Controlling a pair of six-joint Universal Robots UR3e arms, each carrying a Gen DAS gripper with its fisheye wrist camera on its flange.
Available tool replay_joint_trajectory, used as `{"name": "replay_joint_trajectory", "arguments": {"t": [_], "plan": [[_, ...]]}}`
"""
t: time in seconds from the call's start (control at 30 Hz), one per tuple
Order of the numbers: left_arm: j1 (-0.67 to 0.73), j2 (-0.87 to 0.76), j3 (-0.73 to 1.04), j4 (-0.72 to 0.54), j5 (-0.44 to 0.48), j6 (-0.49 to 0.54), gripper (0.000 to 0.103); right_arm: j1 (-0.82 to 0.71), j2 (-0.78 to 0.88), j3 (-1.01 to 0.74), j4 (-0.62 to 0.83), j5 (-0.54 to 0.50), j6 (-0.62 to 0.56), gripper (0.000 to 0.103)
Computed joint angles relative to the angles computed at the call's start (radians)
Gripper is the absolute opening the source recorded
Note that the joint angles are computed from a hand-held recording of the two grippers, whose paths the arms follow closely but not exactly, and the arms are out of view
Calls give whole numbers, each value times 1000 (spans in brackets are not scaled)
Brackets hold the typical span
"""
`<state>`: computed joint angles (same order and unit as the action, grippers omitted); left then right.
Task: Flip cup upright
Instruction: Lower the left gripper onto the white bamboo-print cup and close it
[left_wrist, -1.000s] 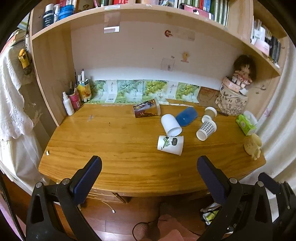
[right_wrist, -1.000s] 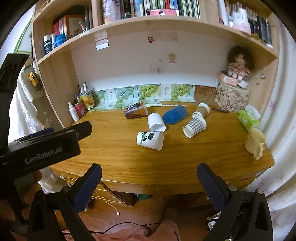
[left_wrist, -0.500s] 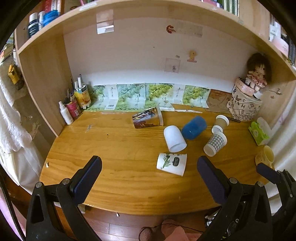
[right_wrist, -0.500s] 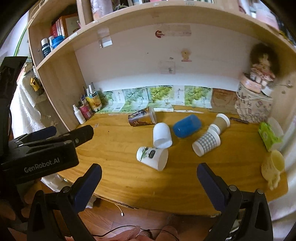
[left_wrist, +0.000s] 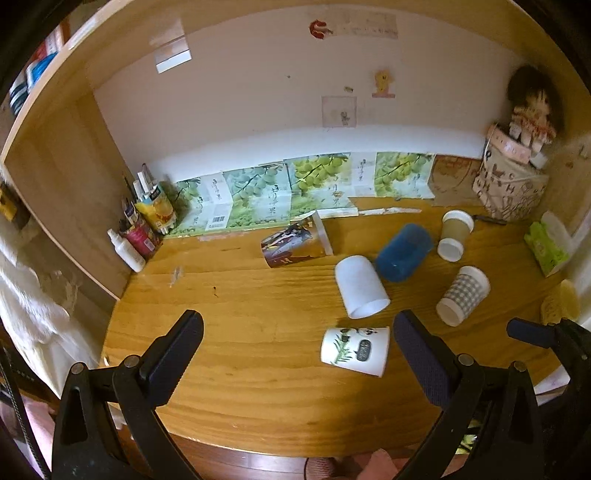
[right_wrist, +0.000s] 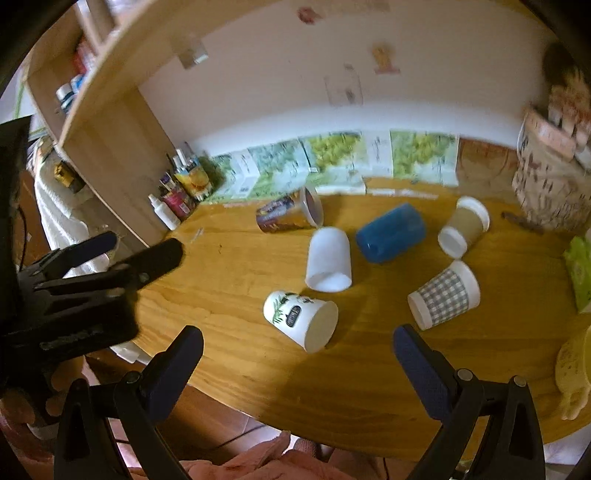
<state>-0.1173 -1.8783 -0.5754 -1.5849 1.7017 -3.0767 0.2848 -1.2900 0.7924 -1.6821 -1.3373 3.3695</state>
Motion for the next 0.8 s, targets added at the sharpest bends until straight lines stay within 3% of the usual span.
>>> {"name": "replay_joint_trajectory", "arguments": {"t": [0.23,0.47,0.67,0.8], "plan": [[-36,-91,71,12,80,116,103,-103,62,5,82,123,-45,103],[-38,-116,38,68,41,316,103,-174,110,-5,128,193,-80,103],[-76,-127,-76,204,67,559,103,-210,156,-51,149,200,-97,103],[-82,-137,-124,234,27,720,103,-228,184,-80,156,199,-102,103]]}}
